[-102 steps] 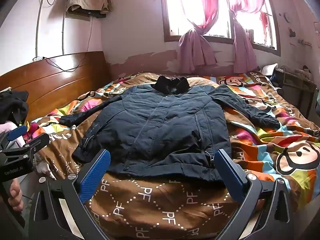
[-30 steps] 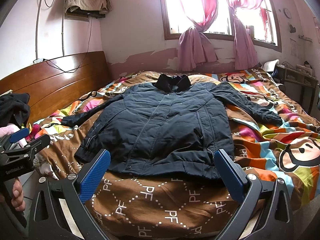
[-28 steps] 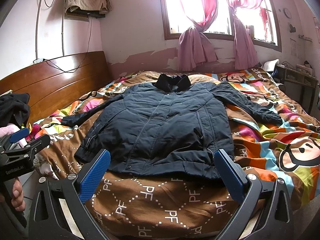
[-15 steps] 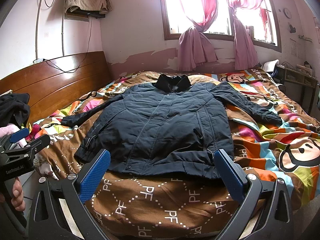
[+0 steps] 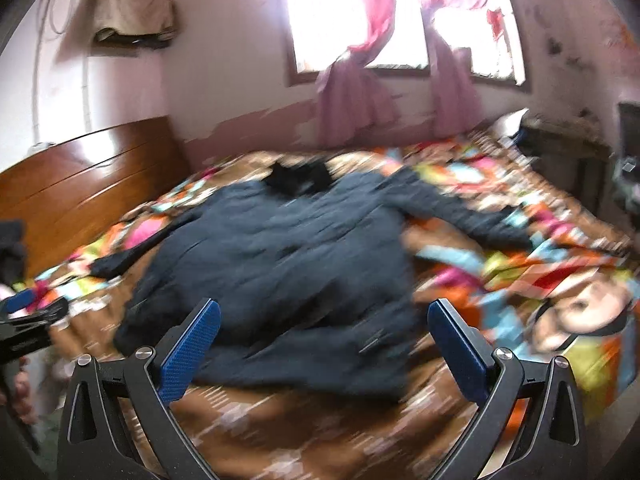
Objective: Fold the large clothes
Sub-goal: 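Grasp the sleeve cuff nearest the right tool with the right gripper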
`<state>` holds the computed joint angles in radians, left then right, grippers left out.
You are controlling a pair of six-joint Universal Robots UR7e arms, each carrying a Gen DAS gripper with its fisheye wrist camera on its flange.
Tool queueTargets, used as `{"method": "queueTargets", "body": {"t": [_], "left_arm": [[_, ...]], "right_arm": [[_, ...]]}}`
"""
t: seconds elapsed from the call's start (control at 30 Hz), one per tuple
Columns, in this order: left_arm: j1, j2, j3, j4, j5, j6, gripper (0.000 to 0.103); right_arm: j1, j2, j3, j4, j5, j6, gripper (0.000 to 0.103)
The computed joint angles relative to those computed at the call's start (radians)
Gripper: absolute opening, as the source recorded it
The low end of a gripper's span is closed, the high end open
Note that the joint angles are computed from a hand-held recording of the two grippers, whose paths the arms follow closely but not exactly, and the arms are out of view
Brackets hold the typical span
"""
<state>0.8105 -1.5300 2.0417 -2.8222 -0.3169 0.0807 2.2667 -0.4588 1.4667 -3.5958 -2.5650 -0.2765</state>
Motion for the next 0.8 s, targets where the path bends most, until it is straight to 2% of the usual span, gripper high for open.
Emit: {"method": "queueTargets", "body": {"t": [0.03, 0.1, 0.13, 0.23, 0.3, 0.37, 0.43, 0.53, 0.6, 0.63, 0.7, 0.77, 0.8], "left_arm": [[0.013, 0.031, -0.033, -0.018, -0.011, 0.028, 0.103], [0.038, 0.099, -0.103, -0.065, -0.035, 0.087, 0.103], [0.053, 0.140, -0.149, -0.081, -0.052, 0.107, 0.103], [0.093, 0.268, -0.294, -0.072, -0.076, 0.117, 0.103], [0.113, 0.356, -0.382, -0.085, -0.066, 0.144, 0.103], [0.137, 0.470, -0.484, -0.150, -0.056, 0.235, 0.103], [0.159, 0.553, -0.572, -0.142, -0.065, 0.288, 0.103], [0.195, 0.673, -0.736, -0.098, -0.146, 0.355, 0.103], [0.222, 0.720, -0.845, 0.048, -0.246, 0.277, 0.103], [0.238, 0.753, -0.914, 0.118, -0.313, 0.226, 0.103], [0.262, 0.829, -1.038, 0.165, -0.422, 0.172, 0.103], [0.273, 0.914, -1.162, 0.204, -0.467, 0.140, 0.103], [0.276, 0.952, -1.216, 0.222, -0.480, 0.133, 0.103]], "right_arm": [[-0.012, 0.001, -0.032, -0.037, -0.030, -0.072, 0.102], [-0.042, -0.008, -0.078, -0.056, -0.051, -0.151, 0.102], [-0.066, -0.026, -0.081, -0.047, -0.034, -0.153, 0.102], [-0.141, -0.075, -0.086, 0.024, 0.035, -0.076, 0.102], [-0.185, -0.063, -0.135, 0.055, 0.016, -0.078, 0.102], [-0.226, -0.022, -0.207, 0.078, -0.042, -0.105, 0.102], [-0.279, -0.036, -0.211, 0.161, -0.014, -0.025, 0.102], [-0.364, -0.091, -0.193, 0.307, 0.100, 0.126, 0.102], [-0.406, -0.086, -0.245, 0.406, 0.077, 0.198, 0.102], [-0.428, -0.071, -0.289, 0.435, 0.064, 0.190, 0.102], [-0.461, -0.052, -0.344, 0.440, 0.080, 0.163, 0.102], [-0.492, -0.042, -0.398, 0.485, 0.102, 0.183, 0.102], [-0.510, -0.044, -0.419, 0.520, 0.132, 0.223, 0.102]]}}
